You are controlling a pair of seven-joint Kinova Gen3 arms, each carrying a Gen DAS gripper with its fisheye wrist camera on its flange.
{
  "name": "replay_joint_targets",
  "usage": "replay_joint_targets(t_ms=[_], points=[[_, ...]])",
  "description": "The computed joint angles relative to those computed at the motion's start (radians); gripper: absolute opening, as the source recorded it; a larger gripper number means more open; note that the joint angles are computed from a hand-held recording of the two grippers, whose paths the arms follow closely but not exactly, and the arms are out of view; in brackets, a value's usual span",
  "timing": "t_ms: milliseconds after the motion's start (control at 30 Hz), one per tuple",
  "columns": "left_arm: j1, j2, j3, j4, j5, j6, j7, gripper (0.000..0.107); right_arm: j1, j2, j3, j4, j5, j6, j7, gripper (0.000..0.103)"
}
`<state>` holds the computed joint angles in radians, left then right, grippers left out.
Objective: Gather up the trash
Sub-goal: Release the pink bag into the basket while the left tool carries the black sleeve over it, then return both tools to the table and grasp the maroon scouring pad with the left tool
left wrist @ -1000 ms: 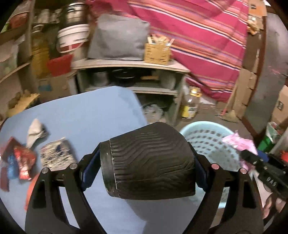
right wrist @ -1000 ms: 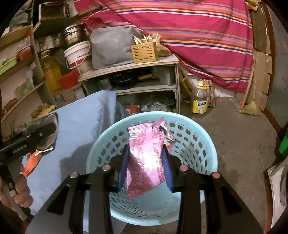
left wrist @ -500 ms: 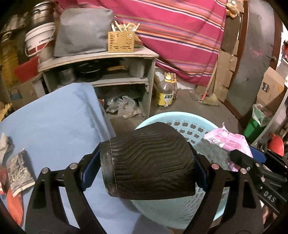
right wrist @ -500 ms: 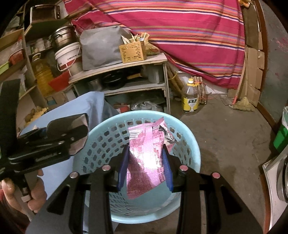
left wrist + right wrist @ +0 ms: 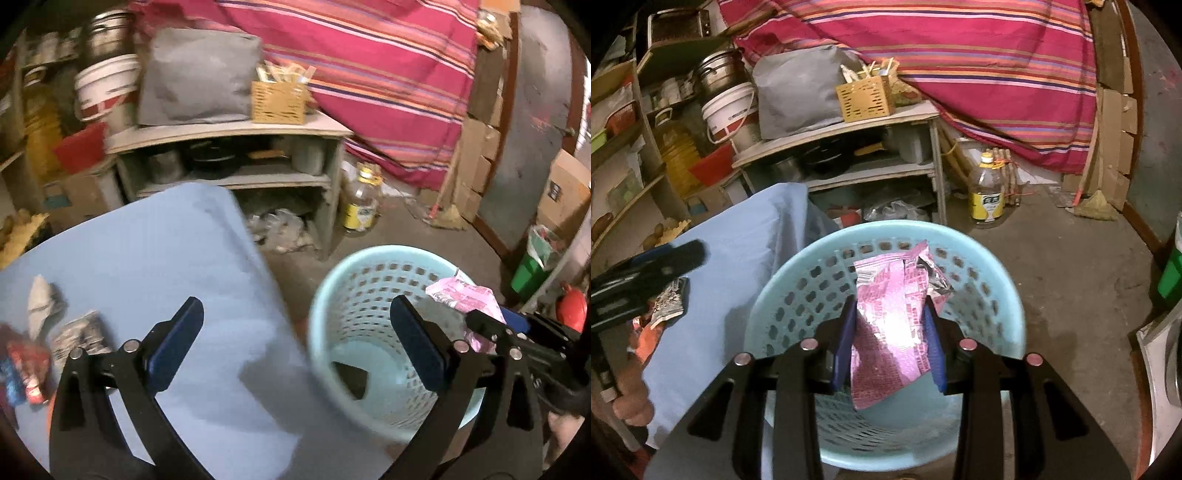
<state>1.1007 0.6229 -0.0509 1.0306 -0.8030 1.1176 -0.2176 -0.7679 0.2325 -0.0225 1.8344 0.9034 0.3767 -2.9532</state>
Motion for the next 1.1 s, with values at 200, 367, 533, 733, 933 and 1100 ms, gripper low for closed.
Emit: replay_joint_targets(t_ms=[200, 367, 533, 733, 933, 1100], points=[[0.051, -0.133, -0.007, 0.202, -0.079, 0.066, 0.163, 0.098, 0.014, 0.074, -0.036, -0.103, -0.128, 0.064, 0.106, 0.062], [0.063, -0.230, 0.027, 0.345, -0.129, 0.143, 0.270, 0.098, -0.001, 0.120, -0.013, -0.181, -0.243, 0.135, 0.141, 0.084], [0.050, -0.331, 0.069, 0.489, -0.162, 0.185, 0.386, 0.098, -0.066, 0.131, 0.022, -0.238, -0.235, 0.239, 0.100, 0.087], [0.022, -0.431, 0.133, 0.644, -0.178, 0.245, 0.493, 0.098, -0.153, 0.135, 0.013, -0.285, -0.124, 0.348, 0.006, 0.088], [-0.024, -0.520, 0.205, 0.800, -0.165, 0.268, 0.584, 0.098, -0.255, 0.159, -0.016, -0.318, -0.001, 0.417, -0.123, 0.088], [-0.069, -0.581, 0.266, 0.925, -0.153, 0.272, 0.667, 0.098, -0.341, 0.201, -0.033, -0.354, 0.078, 0.466, -0.208, 0.088]])
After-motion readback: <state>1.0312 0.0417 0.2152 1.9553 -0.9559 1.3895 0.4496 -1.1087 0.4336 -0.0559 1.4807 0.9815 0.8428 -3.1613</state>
